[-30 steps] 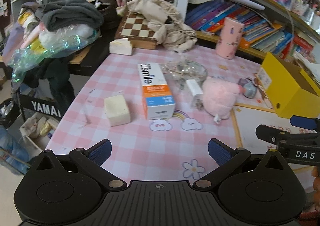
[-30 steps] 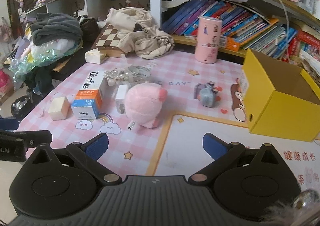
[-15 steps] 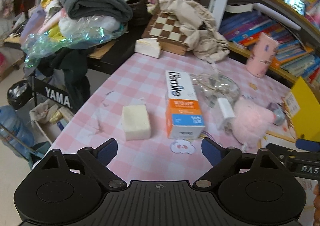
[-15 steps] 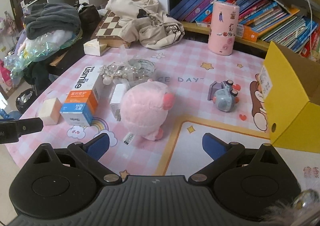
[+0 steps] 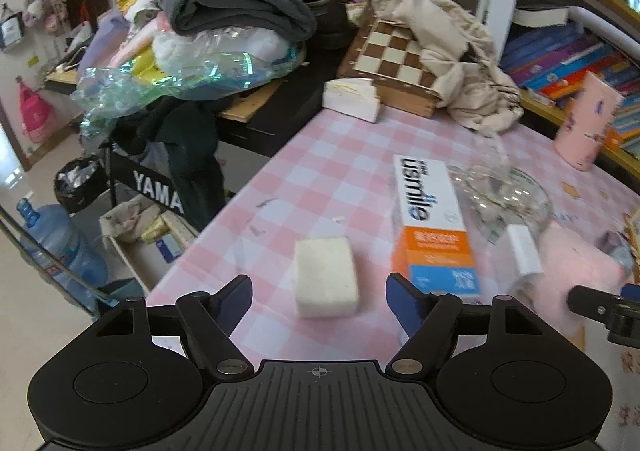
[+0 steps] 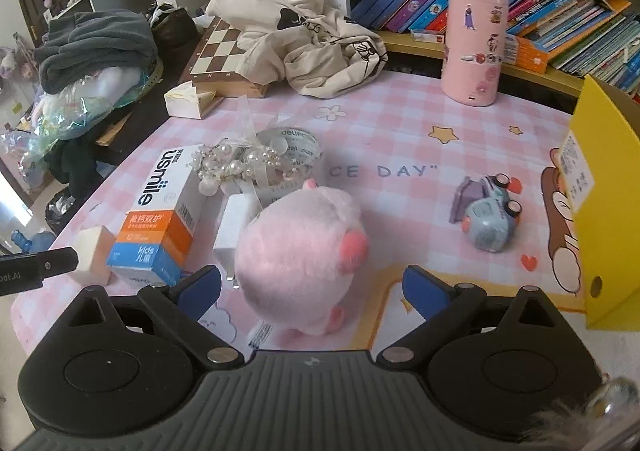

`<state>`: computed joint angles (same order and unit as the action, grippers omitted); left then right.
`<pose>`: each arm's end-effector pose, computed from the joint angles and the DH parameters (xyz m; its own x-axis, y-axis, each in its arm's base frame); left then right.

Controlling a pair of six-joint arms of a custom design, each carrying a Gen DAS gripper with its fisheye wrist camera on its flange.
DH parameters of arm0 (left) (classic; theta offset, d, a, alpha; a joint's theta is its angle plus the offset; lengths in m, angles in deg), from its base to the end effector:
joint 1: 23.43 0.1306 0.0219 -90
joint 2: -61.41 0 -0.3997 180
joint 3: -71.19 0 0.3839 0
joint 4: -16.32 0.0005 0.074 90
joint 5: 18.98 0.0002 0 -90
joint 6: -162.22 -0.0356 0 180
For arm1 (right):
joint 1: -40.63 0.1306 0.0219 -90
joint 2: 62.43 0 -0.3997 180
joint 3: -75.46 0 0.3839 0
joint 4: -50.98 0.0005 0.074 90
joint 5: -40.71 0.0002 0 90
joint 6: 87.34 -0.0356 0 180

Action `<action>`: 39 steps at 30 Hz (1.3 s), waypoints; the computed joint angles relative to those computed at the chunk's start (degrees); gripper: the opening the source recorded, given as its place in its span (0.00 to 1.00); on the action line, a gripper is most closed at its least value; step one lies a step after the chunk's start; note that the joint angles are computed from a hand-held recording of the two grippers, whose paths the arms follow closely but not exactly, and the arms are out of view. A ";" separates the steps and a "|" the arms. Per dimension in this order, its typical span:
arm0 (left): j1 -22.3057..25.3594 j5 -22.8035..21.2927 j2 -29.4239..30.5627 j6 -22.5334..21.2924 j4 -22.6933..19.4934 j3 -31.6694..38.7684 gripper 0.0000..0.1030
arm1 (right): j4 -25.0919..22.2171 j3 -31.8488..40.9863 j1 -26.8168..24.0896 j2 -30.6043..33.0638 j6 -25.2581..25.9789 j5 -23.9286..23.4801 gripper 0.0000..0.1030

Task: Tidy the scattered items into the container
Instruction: 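Reach the left tool to the white sponge while the right tool reaches the pink plush pig, then close the left gripper on the sponge while the right gripper closes on the pig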

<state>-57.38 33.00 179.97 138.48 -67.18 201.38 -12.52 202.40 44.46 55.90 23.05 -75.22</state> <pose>0.5267 -0.3288 0.4620 -0.5746 -0.4825 -0.6611 -0.6085 0.7920 -0.0492 0.6495 0.0586 0.4531 -0.6567 -0.3580 -0.6637 -0.5759 0.8063 0.1349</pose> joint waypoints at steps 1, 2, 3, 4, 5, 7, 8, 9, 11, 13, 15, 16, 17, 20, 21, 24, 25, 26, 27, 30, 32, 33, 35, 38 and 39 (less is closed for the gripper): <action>0.29 0.07 0.21 0.27 -0.33 0.14 0.68 | -0.28 0.65 0.09 0.51 -0.05 0.03 0.96; 0.59 0.20 0.39 0.50 -0.59 0.23 0.66 | -0.53 1.26 0.18 1.00 -0.12 0.10 0.96; 0.89 0.40 0.60 0.67 -0.80 0.34 0.66 | -0.81 1.85 0.25 1.49 -0.15 0.19 0.94; 1.19 0.63 0.82 0.81 -0.98 0.47 0.65 | -1.16 2.50 0.33 2.00 -0.14 0.32 0.92; 1.48 1.02 1.04 0.80 -0.97 0.63 0.63 | -1.68 3.20 0.40 2.52 -0.02 0.40 0.89; 1.98 1.77 1.38 0.37 -0.49 0.76 0.60 | -2.60 4.38 0.46 3.39 0.23 0.09 0.88; 2.15 2.04 1.70 0.09 -0.54 1.07 0.58 | -2.85 4.83 0.52 3.72 0.43 0.04 0.87; 2.28 2.30 2.02 -0.27 -0.51 1.34 0.58 | -3.07 5.27 0.60 4.03 0.68 0.02 0.87; 2.52 2.90 2.54 -1.06 -0.16 1.66 0.53 | -3.38 6.03 0.77 4.56 1.07 0.01 0.87; 2.65 3.35 2.92 -1.85 0.50 1.79 0.50 | -3.82 6.85 0.92 5.11 1.45 0.02 0.87; 2.90 4.33 3.76 -2.56 0.16 2.63 0.48 | -4.29 7.55 1.02 5.62 1.84 0.06 0.87; 3.01 4.71 4.19 -2.63 -0.18 3.07 0.48 | -4.60 7.91 1.06 5.87 1.99 0.06 0.87; 3.11 5.14 4.55 -2.59 -0.49 3.41 0.48 | -4.91 8.28 1.10 6.12 2.11 0.09 0.87; 3.39 6.57 4.94 -2.60 -0.42 3.45 0.47 | -5.74 9.22 1.20 6.78 2.31 0.27 0.85; 3.37 6.38 5.04 -2.80 -0.47 3.49 0.46 | -5.89 9.39 1.22 6.92 2.29 0.33 0.84; 3.43 6.00 5.03 -3.07 -0.13 3.29 0.44 | -6.23 9.73 1.24 7.21 2.15 0.59 0.78; 3.46 5.91 4.96 -3.14 0.08 3.12 0.42 | -6.55 9.97 1.24 7.38 2.15 0.61 0.75; 3.49 5.90 4.78 -3.26 0.46 2.79 0.41 | -7.07 10.29 1.22 7.59 2.19 0.51 0.67; 3.47 5.83 4.60 -3.28 0.81 2.48 0.40 | -7.18 10.26 1.19 7.57 2.13 0.45 0.66; 3.31 5.46 3.80 -2.80 2.16 1.16 0.36 | -7.55 10.27 0.98 7.46 1.87 -0.09 0.63; 3.17 5.48 3.10 -2.93 3.42 0.19 0.34 | -7.55 9.98 0.77 7.13 1.33 -0.34 0.62; 3.06 5.41 2.69 -3.15 4.15 -0.33 0.34 | -7.42 9.68 0.66 6.85 1.09 -0.48 0.62; 2.83 5.26 1.92 -3.69 5.63 -1.27 0.33 | -6.61 8.57 0.39 5.97 0.73 -0.78 0.61; 2.40 5.12 0.81 -4.69 7.69 -2.32 0.33 | -4.60 5.98 -0.05 4.01 0.17 -0.95 0.61; 2.23 5.10 0.30 -5.05 8.56 -2.86 0.33 | -3.86 5.00 -0.21 3.28 -0.09 -0.99 0.61</action>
